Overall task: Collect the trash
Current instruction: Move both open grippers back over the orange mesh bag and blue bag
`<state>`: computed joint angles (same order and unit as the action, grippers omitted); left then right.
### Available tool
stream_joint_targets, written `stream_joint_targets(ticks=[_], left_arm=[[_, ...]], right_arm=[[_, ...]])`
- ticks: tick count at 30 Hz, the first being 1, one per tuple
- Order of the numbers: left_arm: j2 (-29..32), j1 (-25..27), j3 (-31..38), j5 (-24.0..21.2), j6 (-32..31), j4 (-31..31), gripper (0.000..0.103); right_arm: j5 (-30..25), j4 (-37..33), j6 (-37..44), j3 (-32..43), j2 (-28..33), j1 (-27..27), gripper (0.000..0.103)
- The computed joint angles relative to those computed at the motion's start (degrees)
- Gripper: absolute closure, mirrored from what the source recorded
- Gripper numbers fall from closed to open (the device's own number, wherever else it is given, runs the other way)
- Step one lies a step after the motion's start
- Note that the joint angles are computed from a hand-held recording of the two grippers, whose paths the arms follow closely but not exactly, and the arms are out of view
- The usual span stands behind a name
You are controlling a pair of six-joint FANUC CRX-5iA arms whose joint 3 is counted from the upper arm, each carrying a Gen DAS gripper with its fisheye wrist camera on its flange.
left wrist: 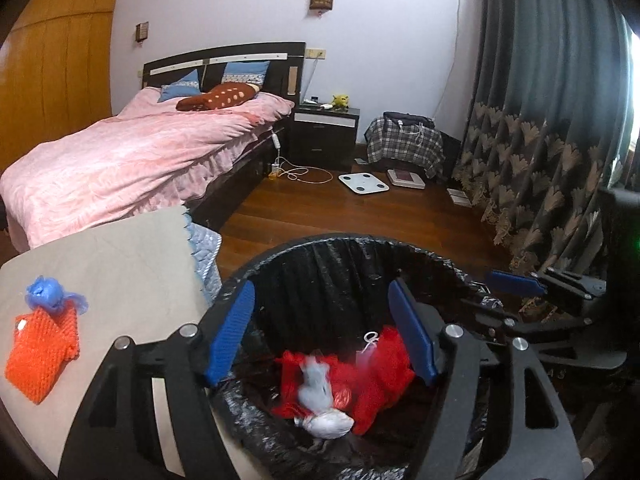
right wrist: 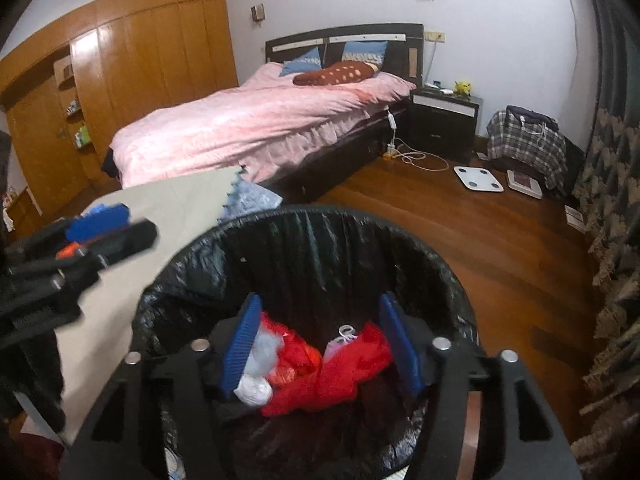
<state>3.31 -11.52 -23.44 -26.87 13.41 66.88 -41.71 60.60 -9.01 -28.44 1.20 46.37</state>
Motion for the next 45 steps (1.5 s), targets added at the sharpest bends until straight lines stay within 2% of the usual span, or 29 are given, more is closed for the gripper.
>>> stream_joint_targets(ticks=[4,7,12,18,28,33,36,37,42,45], left_arm=[[-1.61,1.0,-1.42,2.24,-0.75,0.84,0.025],[-3.14,2.59,-2.61,3.66,-1.27,1.32,0.018],[-5.15,7.3,-3.64,4.91,1.36,-0.86,0.014],[-6.26,13.81,-4.37,6.57,3.93,-3.71,0.013],[-3.13,22.31,-1.93,10.86,7.85,-5.8,0.013],[0.02,23.91,0.56,13.93,6.13,-3.85,0.013],[2.2,25.17,2.73,14.45,7.72,-5.43,0.013],[3.34,26.14,4.18,13.96,10.3,-8.17,0.013],[7.11,29.04,8.87,12.3,17.83,-15.59,0.014],[8.23,29.88,9.5,12.09,17.22,-14.38,0.016]], right_arm=[[-2.43,1.73,-2.61,-0.02,0.14,1.12,0.015],[-2.7,4.25,-4.93,0.44,0.58,1.21,0.006],[0.86,6.87,-5.86,3.36,3.02,0.38,0.006],[4.77,7.9,-1.53,10.52,9.04,0.2,0.006],[10.73,7.72,4.28,26.52,22.03,-0.43,0.006],[12.3,2.48,11.29,38.41,30.52,-0.52,0.006],[12.03,-2.35,17.55,45.61,35.39,-0.12,0.006],[11.65,-4.54,20.31,48.82,37.44,0.11,0.006],[6.92,-19.34,37.7,67.08,47.79,1.39,0.006],[1.78,-27.13,46.95,79.77,54.57,1.77,0.006]])
